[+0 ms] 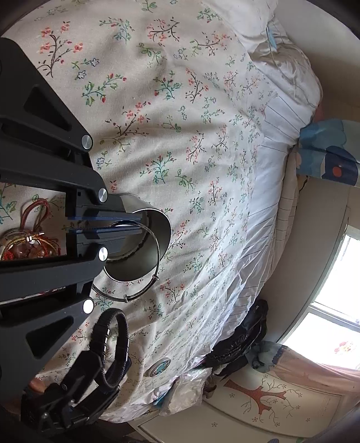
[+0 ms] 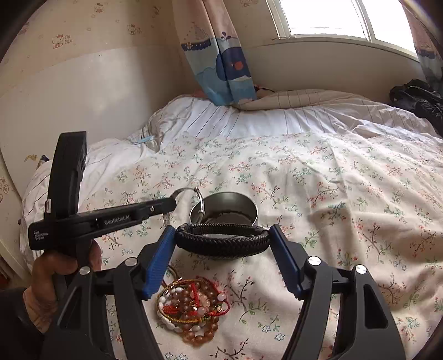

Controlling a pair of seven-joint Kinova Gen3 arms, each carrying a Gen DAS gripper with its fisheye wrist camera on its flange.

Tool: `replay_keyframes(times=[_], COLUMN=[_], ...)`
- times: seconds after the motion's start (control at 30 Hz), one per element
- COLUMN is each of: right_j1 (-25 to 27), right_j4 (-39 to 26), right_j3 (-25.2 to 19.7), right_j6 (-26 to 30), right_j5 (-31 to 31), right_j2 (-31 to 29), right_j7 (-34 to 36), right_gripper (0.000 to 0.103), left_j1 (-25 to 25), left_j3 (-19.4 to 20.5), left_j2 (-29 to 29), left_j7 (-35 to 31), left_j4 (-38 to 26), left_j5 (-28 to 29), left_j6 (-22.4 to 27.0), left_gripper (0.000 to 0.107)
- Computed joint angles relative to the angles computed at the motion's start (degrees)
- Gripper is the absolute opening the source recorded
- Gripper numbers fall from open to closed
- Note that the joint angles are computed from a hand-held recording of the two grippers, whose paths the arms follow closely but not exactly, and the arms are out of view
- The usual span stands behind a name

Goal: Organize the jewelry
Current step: 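Grasp the black braided bracelet with the right tool while the left tool holds the silver bangle, then lower both bracelets into the silver tin and open both tools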

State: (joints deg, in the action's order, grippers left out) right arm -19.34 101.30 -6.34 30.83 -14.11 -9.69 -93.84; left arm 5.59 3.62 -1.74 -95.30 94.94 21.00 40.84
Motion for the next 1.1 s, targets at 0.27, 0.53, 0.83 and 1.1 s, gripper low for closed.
replay_keyframes(times=[0.27,0.53,0.83,1.1], right_j1=[0.86,0.77,0.1,-3.23], right_j4=[-2.87,-6.15,-11.54,-14.96], right_j3=[0.32,-0.65,-2.11,-2.16], right_j6=[-0.85,-0.32,1.65,7.15], right_j5=[0.87,1.44,-0.46,9.43], right_j2=[3.12,6.96,13.71,15.84], right_j7=[0.3,1.51,4.96,-3.07], right_gripper=[0.067,0.067,0.074,0.085], left_j1=[1.9,2.49,0.92,0.51], left_j3=[1.99,1.75,0.19,0.74], left_j2=[5.72,7.06,3.13,2.0], left_j7=[5.82,10.79,22.48,24.42], left_j4=[-5.85,-7.25,-3.7,-2.78], left_j5=[-7.03,-10.54,-16.09,-17.79], left_j6=[1.5,2.72,-2.13,-3.35], left_gripper=[0.004,0.01,0.023,0.042])
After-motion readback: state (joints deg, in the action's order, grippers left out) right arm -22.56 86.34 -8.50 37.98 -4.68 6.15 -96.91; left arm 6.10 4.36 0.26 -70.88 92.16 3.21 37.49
